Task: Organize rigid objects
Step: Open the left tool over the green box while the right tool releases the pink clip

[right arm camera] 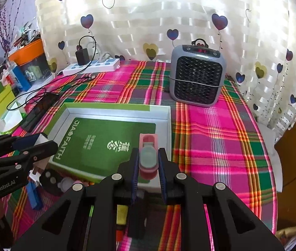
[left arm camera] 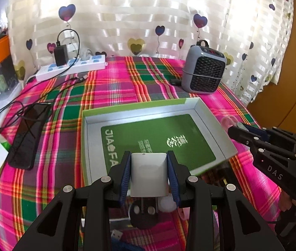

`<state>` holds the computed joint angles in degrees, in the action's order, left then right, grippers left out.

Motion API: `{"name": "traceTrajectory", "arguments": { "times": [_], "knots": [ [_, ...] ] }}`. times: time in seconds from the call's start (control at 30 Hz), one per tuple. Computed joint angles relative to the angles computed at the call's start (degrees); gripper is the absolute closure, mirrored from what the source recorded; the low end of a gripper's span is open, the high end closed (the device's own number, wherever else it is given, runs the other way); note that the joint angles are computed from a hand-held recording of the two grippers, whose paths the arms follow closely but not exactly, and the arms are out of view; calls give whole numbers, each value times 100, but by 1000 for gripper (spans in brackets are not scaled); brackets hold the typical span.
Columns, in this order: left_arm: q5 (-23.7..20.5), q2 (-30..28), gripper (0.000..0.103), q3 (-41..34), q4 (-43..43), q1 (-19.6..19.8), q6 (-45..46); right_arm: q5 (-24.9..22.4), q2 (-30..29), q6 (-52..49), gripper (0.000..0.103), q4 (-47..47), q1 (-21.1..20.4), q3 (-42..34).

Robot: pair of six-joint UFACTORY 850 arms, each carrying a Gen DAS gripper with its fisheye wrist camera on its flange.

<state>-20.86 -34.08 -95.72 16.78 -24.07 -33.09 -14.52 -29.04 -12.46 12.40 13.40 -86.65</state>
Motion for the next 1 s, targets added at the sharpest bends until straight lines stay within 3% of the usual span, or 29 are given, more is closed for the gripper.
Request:
{"name": "traceTrajectory", "arguments": {
  "times": [1.0],
  "knots": [
    [-952, -1612, 71, -2150, -1057, 426, 1060, -1271, -1798, 142, 84, -174, 2, -2367]
  ]
}}
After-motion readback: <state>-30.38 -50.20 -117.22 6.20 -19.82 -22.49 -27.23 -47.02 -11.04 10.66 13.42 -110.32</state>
